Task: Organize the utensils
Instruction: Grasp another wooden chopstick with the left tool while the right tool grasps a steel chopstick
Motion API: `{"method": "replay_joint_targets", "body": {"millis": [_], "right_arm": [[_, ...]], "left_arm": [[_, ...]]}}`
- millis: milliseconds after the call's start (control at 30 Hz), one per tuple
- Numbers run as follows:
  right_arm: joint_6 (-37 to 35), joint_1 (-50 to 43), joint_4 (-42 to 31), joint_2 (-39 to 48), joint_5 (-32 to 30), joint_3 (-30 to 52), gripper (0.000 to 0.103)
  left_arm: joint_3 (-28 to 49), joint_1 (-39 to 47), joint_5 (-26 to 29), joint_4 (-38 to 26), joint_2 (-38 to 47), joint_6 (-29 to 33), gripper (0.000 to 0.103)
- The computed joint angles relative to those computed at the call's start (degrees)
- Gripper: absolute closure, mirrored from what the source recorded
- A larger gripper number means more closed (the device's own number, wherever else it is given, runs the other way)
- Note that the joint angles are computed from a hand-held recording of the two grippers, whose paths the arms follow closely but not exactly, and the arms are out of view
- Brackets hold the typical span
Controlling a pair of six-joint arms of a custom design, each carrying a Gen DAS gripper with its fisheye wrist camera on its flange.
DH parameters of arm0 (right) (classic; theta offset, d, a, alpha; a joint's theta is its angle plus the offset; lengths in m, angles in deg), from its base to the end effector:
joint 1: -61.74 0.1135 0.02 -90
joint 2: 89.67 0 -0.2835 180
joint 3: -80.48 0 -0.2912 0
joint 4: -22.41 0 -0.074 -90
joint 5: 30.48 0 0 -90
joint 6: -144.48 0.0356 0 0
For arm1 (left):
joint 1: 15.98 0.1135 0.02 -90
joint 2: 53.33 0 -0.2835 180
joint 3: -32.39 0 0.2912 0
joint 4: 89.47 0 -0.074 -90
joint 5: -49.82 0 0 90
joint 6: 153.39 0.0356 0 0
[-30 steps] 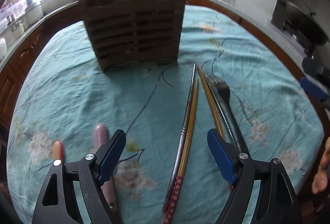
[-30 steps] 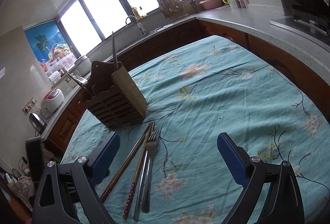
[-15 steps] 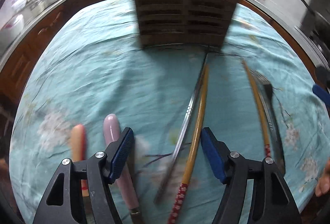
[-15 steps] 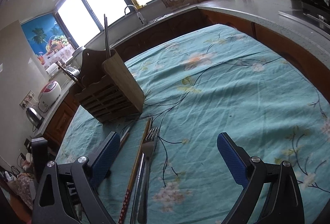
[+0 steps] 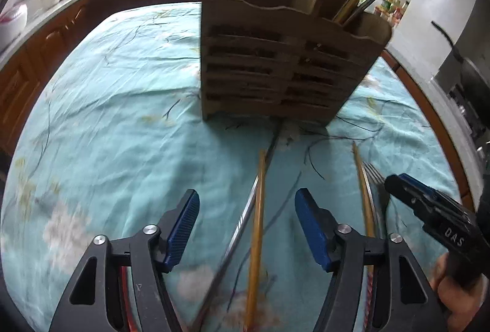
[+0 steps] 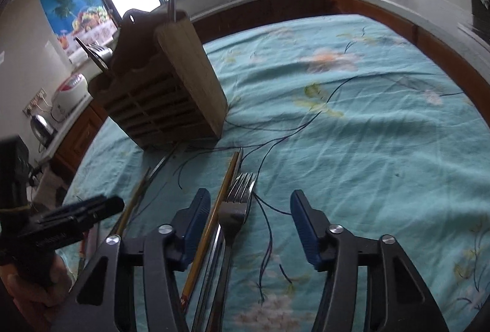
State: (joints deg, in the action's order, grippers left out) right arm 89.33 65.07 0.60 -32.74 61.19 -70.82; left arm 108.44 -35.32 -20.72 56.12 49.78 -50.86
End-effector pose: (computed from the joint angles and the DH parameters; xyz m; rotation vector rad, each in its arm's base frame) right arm 0.1920 0.0101 0.1293 0.6810 2.3650 0.2587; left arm 0.3688 -0.1420 0.1626 0.8305 2.4920 -0.4888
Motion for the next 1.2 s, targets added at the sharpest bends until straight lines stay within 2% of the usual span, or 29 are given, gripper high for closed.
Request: {"method": "replay_joint_targets", "body": {"millis": [100,133,200,233,267,300,367,400,467,500,533,733,767,933,1067,1200], "right_arm": [[-0.6,-0.7,1.8,5.1,-1.3,1.4,0.063],[-0.7,-1.0,2.4,6.3,-1.9,1.7,0.064],[-1.4,-1.5,3.4,7.9,-2.7,2.2,0.068],[-1.6,-1.5,3.6,8.5,-2.7,2.6,0.069],[-1.7,-1.6,3.8,8.9,-3.1,2.8,0.076],[-1.6,-1.9,4.0,8.9,-3.7,2.8,0.086],[-1.7,-2.2,3.4,7.8,-4.0,2.5,0.087],[-1.8,-2.1,3.3,7.7,-4.0,2.5,0.093],[-1.9,-2.5,2.0,5.2,-4.7,1.6,0.095],[-1.7,-2.5,1.4,4.4,-4.7,1.4,0.102],[-1.7,-2.5,0.4,3.0,-4.4,1.0,0.103],[-1.9,-3.2,-4.2,-2.3,-4.6,-1.0,0.102],[-1.7,-3.8,-4.0,-2.7,-5.5,-1.4,0.096],[-0.9,-4.2,-4.3,-4.4,-6.0,-1.5,0.094],[-0.8,-3.3,-3.3,-2.8,-6.5,-0.4,0.068],[-0.7,-2.1,0.1,3.2,-7.4,1.0,0.067]], "left_arm": [[4.0,-1.2,-1.2,-0.3,4.5,-0.5,0.058],[5.3,-1.6,-1.5,-1.0,5.9,-0.5,0.07],[6.2,-2.1,-2.4,0.0,7.1,-0.6,0.079],[6.7,-2.0,-1.8,-0.7,7.5,-0.3,0.088],[7.1,-1.4,-0.4,-1.4,7.9,0.1,0.092],[6.9,-1.1,0.0,-1.5,7.8,0.3,0.095],[5.8,-0.1,1.0,-1.7,7.2,1.2,0.096],[5.1,0.4,1.6,-1.9,6.7,1.7,0.096],[3.5,1.6,2.6,-2.4,5.5,2.4,0.097],[2.8,2.4,3.4,-2.9,5.0,2.8,0.097],[2.3,3.2,4.2,-3.5,4.6,3.2,0.097],[1.4,4.1,5.4,-5.1,3.1,2.9,0.097],[1.8,4.3,5.7,-5.6,3.1,3.0,0.096],[5.1,4.4,5.1,-7.8,4.8,3.3,0.088],[6.7,3.3,4.2,-7.7,6.1,3.3,0.085],[8.2,2.8,3.9,-8.3,7.3,3.7,0.085]]}}
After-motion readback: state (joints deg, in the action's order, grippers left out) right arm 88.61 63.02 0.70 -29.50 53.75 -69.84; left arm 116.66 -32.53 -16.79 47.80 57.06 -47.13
